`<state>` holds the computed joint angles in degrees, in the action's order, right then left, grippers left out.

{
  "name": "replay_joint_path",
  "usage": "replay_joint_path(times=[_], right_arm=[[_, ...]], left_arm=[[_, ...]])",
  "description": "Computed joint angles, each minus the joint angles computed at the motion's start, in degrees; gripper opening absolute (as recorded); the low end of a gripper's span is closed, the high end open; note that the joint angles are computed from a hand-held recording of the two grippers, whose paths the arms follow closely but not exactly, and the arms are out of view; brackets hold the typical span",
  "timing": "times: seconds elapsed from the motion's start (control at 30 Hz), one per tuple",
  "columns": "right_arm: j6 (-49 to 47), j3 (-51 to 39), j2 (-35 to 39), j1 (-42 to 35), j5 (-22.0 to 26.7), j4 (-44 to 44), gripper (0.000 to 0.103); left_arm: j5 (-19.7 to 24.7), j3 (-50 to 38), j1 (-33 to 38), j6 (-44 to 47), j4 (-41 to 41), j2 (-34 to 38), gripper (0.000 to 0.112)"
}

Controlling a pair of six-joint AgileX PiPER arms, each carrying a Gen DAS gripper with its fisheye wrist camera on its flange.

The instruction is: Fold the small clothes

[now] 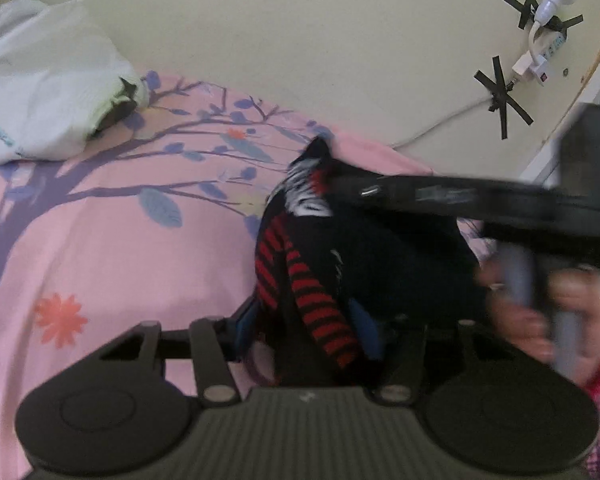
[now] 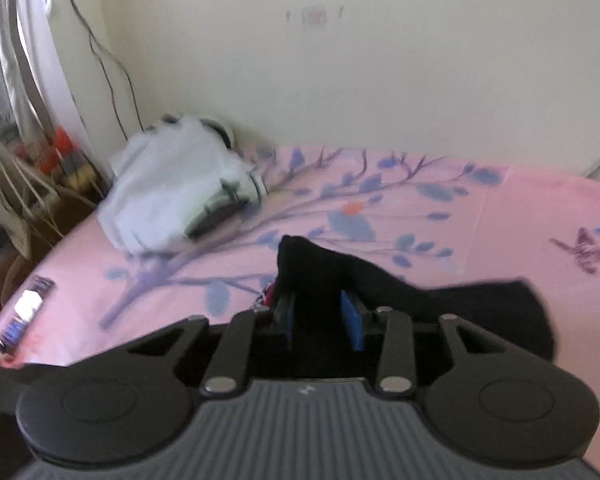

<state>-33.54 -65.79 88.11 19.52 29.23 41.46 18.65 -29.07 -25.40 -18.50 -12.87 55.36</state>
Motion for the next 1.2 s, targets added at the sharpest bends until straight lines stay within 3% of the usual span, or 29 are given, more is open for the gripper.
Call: replay_joint_path(times=[0.07,0.17,0.23,0.27,0.3,0.33,0.43,0.57,0.7,0.87,0.93,0.97,1.03,1.1,1.2], right_arm=[[2.6,-0.7,-0.1,1.7,-1.0,-4.1,0.033],[-5.2,2.0,-2.5,0.3,-1.4,1.3,0.036],[-13.1,5.0,-6.9,-6.4,4.5,12.8,0.053],[-16.5,6.6,-9.2,-10.6,8.6,18.5,0.066],[-20.5,9.5,-12.7,-16.2,13.1,24.3,0.066],[-26.0,12.8,-15.3,-21.5,16.9,30.0,0.066],[-32.4,21.5,-21.1,-36.7,25.9,36.2,0.07],[-33.1,26.9,-19.1,-48.0,34.0,32.7,0.072],[-33.5,28.2,-12.1,-46.6,35.8,32.9,0.072],[-36.0,25.9,-5.1,-35.8,32.2,39.6,0.071],[-34.1,23.9,-4.6,-31.6,28.9,40.4,0.063],[-33.7,23.3,-4.7,-31.0,28.3,40.2,0.05],[-34.3,21.5,-4.5,-33.8,31.2,39.7,0.039],[-36.1,20.2,-4.6,-38.6,34.3,39.8,0.036],[-38.6,15.6,-3.9,-48.0,35.1,39.8,0.036]], left_arm=[[0.3,0.3,-0.9,-5.5,5.0,-0.7,0.056],[4.2,-2.1,2.2,1.3,-1.3,0.2,0.07],[6.8,-4.0,6.4,9.7,-8.5,-0.4,0.076],[6.6,-4.6,7.6,11.3,-10.0,-0.8,0.085],[7.0,-5.0,9.5,14.8,-12.8,-1.4,0.099],[7.4,-5.6,10.9,18.2,-15.7,-1.3,0.103],[11.4,-8.9,14.4,30.7,-26.1,3.1,0.103],[13.5,-11.3,13.9,36.8,-31.5,10.9,0.103],[16.6,-9.0,16.4,48.8,-43.5,15.8,0.103],[16.1,-3.7,18.8,59.2,-53.4,13.4,0.102],[14.3,-3.8,17.3,57.7,-53.1,13.3,0.096],[13.4,-4.9,15.9,55.3,-51.7,14.1,0.095],[12.3,-9.2,12.4,50.0,-48.3,17.5,0.093],[13.0,-16.7,9.1,47.6,-47.6,23.4,0.09],[11.5,-32.8,1.6,41.6,-41.8,34.6,0.083]])
